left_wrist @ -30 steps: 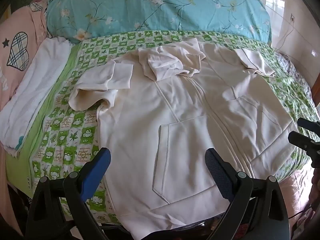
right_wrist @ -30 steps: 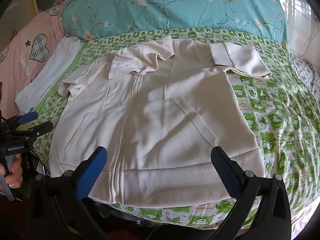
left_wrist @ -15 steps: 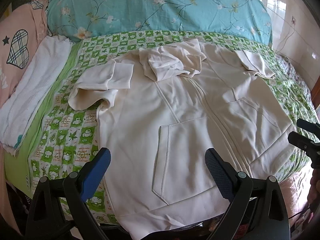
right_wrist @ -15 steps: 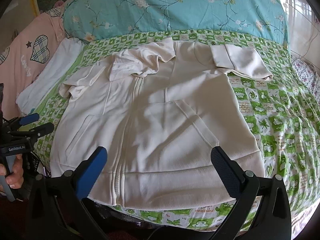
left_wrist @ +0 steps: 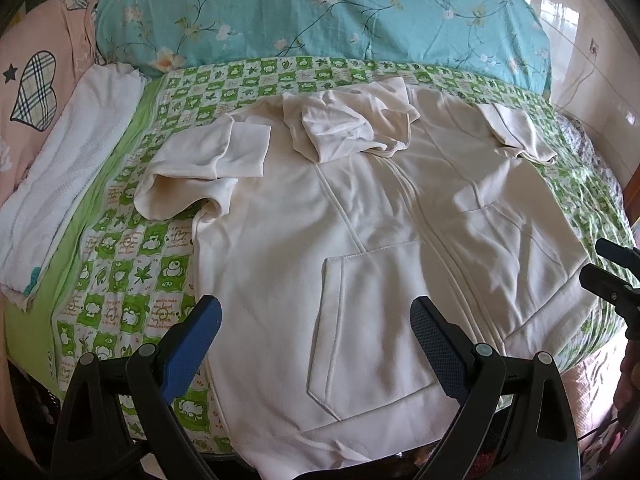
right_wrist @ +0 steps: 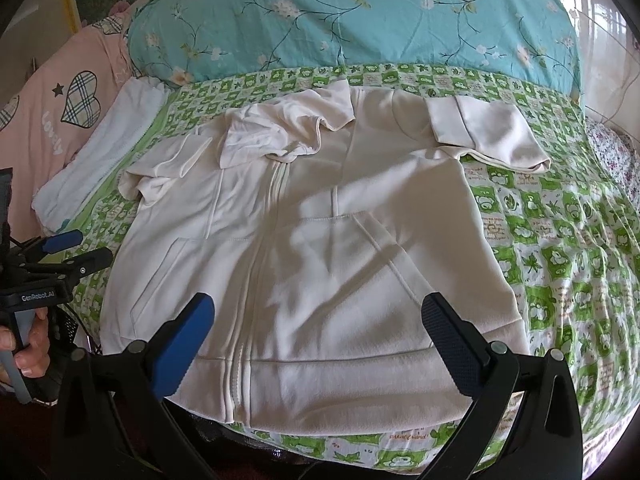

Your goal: Fold large clothes

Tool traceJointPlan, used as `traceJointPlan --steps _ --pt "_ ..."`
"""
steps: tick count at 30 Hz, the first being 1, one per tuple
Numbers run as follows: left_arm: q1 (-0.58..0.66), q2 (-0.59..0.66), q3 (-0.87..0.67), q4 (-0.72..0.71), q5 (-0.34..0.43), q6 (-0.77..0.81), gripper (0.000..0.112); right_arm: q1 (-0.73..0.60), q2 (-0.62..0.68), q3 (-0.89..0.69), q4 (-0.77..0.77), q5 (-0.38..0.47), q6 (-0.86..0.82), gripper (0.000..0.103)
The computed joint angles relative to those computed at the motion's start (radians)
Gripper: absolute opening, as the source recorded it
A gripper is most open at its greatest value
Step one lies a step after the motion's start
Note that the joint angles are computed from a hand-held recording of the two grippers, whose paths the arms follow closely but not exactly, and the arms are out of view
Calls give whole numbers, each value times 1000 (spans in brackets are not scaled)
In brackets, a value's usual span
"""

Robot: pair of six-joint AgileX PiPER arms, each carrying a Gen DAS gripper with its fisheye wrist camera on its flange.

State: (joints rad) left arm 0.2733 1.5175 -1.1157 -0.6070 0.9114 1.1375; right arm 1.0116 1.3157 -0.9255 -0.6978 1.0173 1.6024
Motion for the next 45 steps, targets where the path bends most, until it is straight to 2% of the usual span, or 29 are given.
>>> traceJointPlan --steps 11,13,19,22,25,29,35,38,39,43,44,45 --pt "-9 33 -17 -48 -6 -13 96 -38 5 7 -4 -40 -16 103" --pt "-23 47 -34 -15 -13 -40 96 -58 -3 19 -8 -57 -19 103" --pt "-42 83 -67 -35 -41 -55 96 -164 -28 55 -18 -120 -73 103" --pt "-60 122 -115 -22 -55 -105 96 -255 -46 69 -19 -162 -127 103" --pt "-78 155 -152 -32 -102 -137 96 -378 -51 66 2 -223 -223 103" --pt "-90 207 -211 -81 -136 -165 96 -570 -16 28 57 -328 -404 103" --pt "-172 293 -331 55 -128 -291 97 -845 202 -134 157 -437 -692 98" --pt "-198 333 -367 96 -122 -340 97 -944 349 -244 243 -437 -832 94" --pt "-205 345 -375 106 -125 -350 97 -962 388 -273 260 -429 -863 90" --pt "-233 375 -375 129 -152 -350 97 -1014 511 -354 258 -357 -899 52" --pt "-237 379 -373 129 -156 -342 97 -1039 500 -333 309 -394 -936 45" --pt "-241 384 -372 127 -158 -337 97 -1065 476 -302 375 -440 -982 25"
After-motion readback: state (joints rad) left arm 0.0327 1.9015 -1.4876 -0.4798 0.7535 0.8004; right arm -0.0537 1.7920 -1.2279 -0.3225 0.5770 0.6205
